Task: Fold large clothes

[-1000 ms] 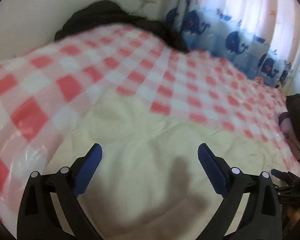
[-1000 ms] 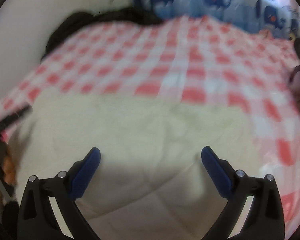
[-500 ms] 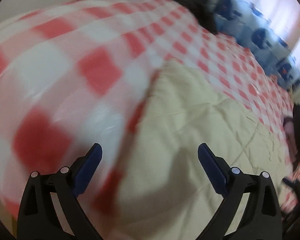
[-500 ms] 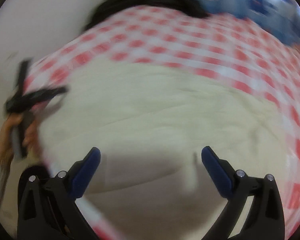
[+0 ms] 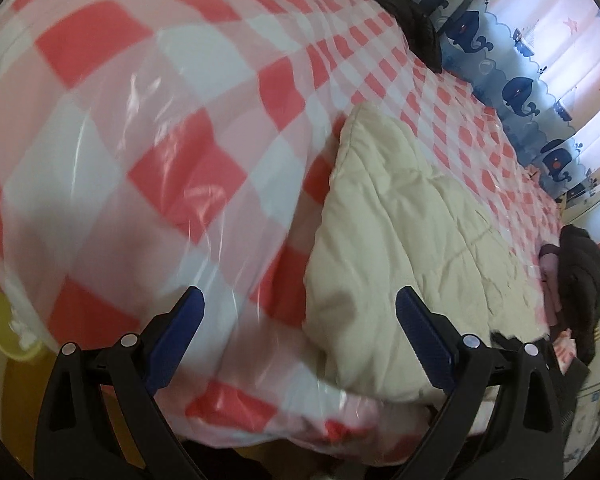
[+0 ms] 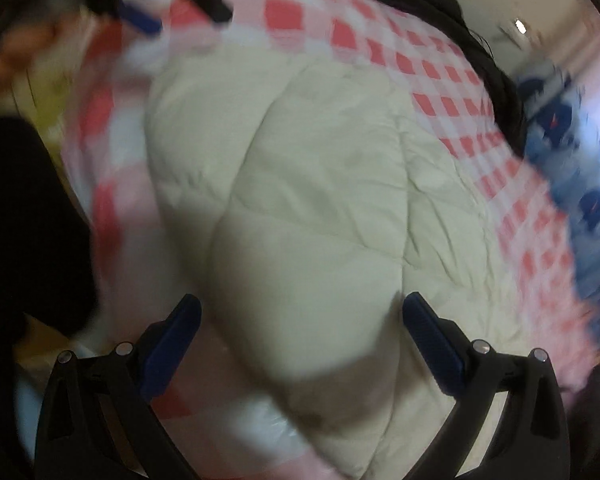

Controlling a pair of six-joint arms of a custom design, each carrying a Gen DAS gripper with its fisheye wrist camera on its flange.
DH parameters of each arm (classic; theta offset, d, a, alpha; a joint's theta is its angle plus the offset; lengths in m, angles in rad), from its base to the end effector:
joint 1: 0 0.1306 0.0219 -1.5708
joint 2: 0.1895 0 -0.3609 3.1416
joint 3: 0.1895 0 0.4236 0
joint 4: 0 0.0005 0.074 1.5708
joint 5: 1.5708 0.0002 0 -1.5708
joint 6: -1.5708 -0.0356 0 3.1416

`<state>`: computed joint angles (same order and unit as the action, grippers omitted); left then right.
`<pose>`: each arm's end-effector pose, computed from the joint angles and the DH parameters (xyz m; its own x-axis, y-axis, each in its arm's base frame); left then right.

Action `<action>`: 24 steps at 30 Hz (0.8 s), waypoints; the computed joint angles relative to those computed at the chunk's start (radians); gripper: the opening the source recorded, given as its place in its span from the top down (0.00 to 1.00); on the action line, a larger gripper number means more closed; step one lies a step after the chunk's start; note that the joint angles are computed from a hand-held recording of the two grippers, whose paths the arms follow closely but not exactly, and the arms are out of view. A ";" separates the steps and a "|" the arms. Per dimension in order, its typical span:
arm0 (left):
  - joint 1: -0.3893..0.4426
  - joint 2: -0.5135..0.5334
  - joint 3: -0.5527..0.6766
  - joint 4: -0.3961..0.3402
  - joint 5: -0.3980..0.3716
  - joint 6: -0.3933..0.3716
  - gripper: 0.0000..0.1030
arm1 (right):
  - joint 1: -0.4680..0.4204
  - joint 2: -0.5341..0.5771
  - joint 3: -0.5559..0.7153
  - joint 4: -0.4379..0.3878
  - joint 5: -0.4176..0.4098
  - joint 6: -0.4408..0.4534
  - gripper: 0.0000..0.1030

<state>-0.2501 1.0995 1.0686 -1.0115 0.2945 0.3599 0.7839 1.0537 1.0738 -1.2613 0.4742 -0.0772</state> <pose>0.3841 -0.1093 0.3707 -0.9165 -0.1137 -0.3836 0.0597 0.9091 -0.4122 0.2691 0.2446 0.3808 -0.7084 -0.6094 -0.3560 -0.4702 0.7837 -0.4058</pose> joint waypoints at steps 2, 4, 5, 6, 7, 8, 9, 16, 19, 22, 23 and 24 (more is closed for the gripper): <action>0.000 -0.014 -0.018 -0.007 0.024 0.011 0.10 | -0.026 0.012 0.002 0.006 0.003 -0.031 0.05; -0.003 -0.025 -0.034 -0.010 0.060 0.028 0.10 | -0.080 -0.002 0.004 0.029 -0.075 -0.097 0.05; -0.005 -0.028 -0.039 -0.012 0.080 0.038 0.10 | -0.136 -0.029 -0.007 0.056 -0.165 -0.157 0.05; -0.006 -0.035 -0.045 -0.010 0.105 0.046 0.10 | -0.171 -0.046 -0.017 0.075 -0.225 -0.198 0.05; -0.009 -0.038 -0.051 -0.004 0.123 0.055 0.10 | -0.216 -0.066 -0.031 0.102 -0.299 -0.235 0.05; -0.012 -0.042 -0.056 0.002 0.145 0.067 0.10 | -0.260 -0.091 -0.051 0.131 -0.371 -0.270 0.05; -0.018 -0.042 -0.059 0.008 0.174 0.082 0.10 | -0.308 -0.118 -0.074 0.163 -0.448 -0.307 0.05; -0.095 0.007 -0.062 0.106 0.270 0.216 0.10 | -0.403 -0.152 -0.107 0.220 -0.596 -0.355 0.05; -0.138 0.053 -0.048 0.162 0.281 0.287 0.10 | -0.393 -0.154 -0.111 0.230 -0.591 -0.360 0.05; -0.171 0.107 -0.032 0.216 0.264 0.370 0.10 | -0.375 -0.164 -0.121 0.236 -0.578 -0.364 0.05; -0.178 0.124 -0.025 0.228 0.249 0.385 0.10 | -0.364 -0.171 -0.127 0.237 -0.570 -0.370 0.05; -0.186 0.142 -0.012 0.232 0.227 0.394 0.10 | -0.364 -0.174 -0.130 0.239 -0.573 -0.359 0.05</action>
